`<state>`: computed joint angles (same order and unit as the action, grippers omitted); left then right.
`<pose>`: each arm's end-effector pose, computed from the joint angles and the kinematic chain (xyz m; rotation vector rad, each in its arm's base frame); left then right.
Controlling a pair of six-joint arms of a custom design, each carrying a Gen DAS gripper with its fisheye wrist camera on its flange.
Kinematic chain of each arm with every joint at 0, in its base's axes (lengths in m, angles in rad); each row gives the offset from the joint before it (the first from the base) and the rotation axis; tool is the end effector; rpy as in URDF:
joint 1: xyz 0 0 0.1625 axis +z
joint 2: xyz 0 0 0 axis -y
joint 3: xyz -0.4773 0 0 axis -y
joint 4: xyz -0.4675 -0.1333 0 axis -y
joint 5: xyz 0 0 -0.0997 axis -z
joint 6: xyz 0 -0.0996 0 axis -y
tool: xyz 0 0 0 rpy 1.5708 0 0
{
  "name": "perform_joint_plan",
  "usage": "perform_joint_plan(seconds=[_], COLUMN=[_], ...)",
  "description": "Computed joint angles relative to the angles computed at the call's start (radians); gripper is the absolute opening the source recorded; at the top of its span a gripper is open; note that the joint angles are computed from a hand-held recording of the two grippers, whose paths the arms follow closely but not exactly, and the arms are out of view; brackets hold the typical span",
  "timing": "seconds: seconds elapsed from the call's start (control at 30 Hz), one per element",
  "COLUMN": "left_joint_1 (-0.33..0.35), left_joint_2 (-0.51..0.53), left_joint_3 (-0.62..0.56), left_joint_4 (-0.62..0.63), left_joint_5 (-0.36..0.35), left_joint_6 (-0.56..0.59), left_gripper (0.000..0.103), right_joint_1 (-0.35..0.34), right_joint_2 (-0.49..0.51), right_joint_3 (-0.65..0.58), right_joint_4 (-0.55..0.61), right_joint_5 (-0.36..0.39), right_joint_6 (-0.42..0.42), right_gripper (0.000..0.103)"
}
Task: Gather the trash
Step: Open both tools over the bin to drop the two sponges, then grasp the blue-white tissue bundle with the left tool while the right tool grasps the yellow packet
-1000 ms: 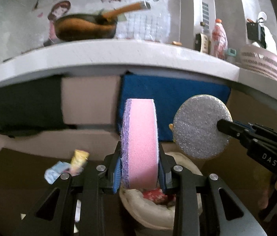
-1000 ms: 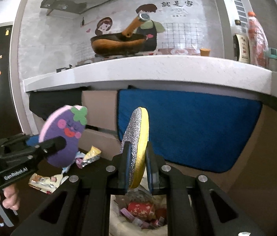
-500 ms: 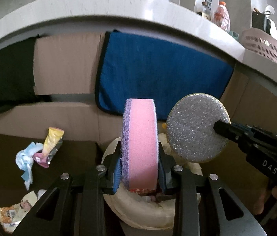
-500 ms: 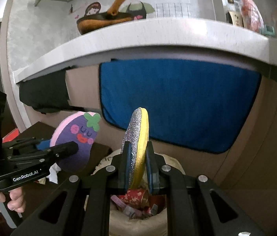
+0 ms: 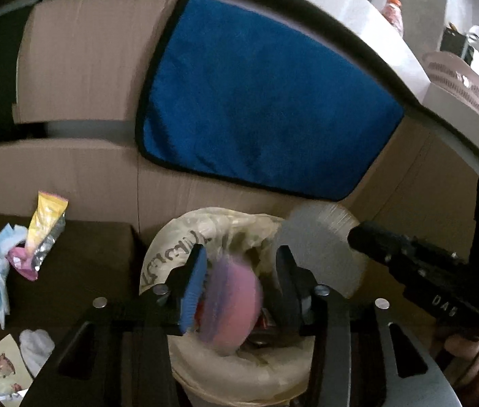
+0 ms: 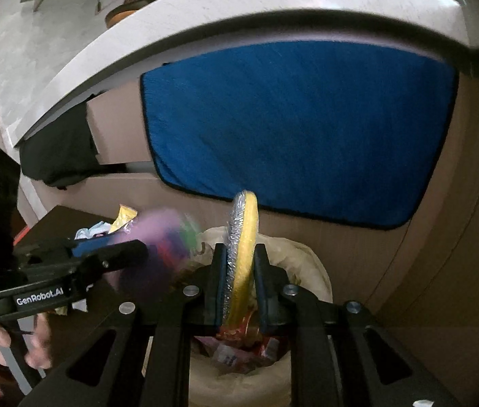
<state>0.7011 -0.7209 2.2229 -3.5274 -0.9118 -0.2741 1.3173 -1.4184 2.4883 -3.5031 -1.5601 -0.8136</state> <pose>-0.2681 -0.4806 -0.0158 0.5769 2.5938 -1.0055 0.0204 -0.4572 0.2351 0.7048 -2.4279 1.0083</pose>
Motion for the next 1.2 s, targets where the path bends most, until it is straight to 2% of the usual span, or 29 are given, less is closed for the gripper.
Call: perform_joint_plan(seconds=[0.03, 0.1, 0.23, 0.47, 0.6, 0.7, 0.8, 0.83, 0.93, 1.03, 1.13, 1.2], left_joint_1=[0.005, 0.007, -0.016, -0.015, -0.004, 0.026, 0.09, 0.098, 0.107, 0.079, 0.081, 0.108], left_joint_2=[-0.008, -0.031, -0.08, -0.255, -0.397, -0.493, -0.581, -0.595, -0.599, -0.563, -0.476, -0.422], left_joint_3=[0.003, 0.022, 0.076, 0.249, 0.343, 0.403, 0.434, 0.44, 0.462, 0.437, 0.382, 0.331], left_joint_4=[0.002, -0.007, -0.01, -0.013, 0.056, 0.079, 0.185, 0.216, 0.208, 0.247, 0.164, 0.107], left_joint_5=[-0.009, -0.009, 0.088, 0.183, 0.227, 0.216, 0.137, 0.131, 0.119, 0.171, 0.217, 0.218], left_joint_6=[-0.007, -0.016, -0.01, -0.099, -0.164, -0.25, -0.311, -0.335, -0.336, -0.294, -0.173, -0.112], left_gripper=[0.047, 0.048, 0.049, 0.048, 0.048, 0.048, 0.048, 0.048, 0.048, 0.048, 0.048, 0.048], right_joint_1=[-0.002, -0.007, -0.01, -0.006, 0.012, 0.022, 0.037, 0.047, 0.064, 0.083, 0.101, 0.108], right_joint_2=[0.002, 0.008, 0.012, 0.02, 0.038, 0.05, 0.074, 0.086, 0.108, 0.135, 0.161, 0.174], right_joint_3=[-0.001, -0.002, 0.001, 0.006, 0.014, 0.023, 0.025, 0.024, 0.025, 0.034, 0.034, 0.033], right_joint_4=[0.003, 0.003, 0.008, 0.037, 0.04, 0.042, 0.052, 0.059, 0.078, 0.056, 0.043, 0.031], right_joint_5=[-0.005, -0.016, -0.025, -0.007, -0.003, 0.015, 0.023, 0.019, 0.017, 0.008, 0.006, 0.006], right_joint_6=[0.005, 0.014, 0.021, 0.039, 0.03, 0.029, 0.031, 0.032, 0.03, 0.016, 0.03, 0.042], right_gripper=[0.027, 0.027, 0.028, 0.029, 0.03, 0.033, 0.034, 0.034, 0.034, 0.034, 0.034, 0.034])
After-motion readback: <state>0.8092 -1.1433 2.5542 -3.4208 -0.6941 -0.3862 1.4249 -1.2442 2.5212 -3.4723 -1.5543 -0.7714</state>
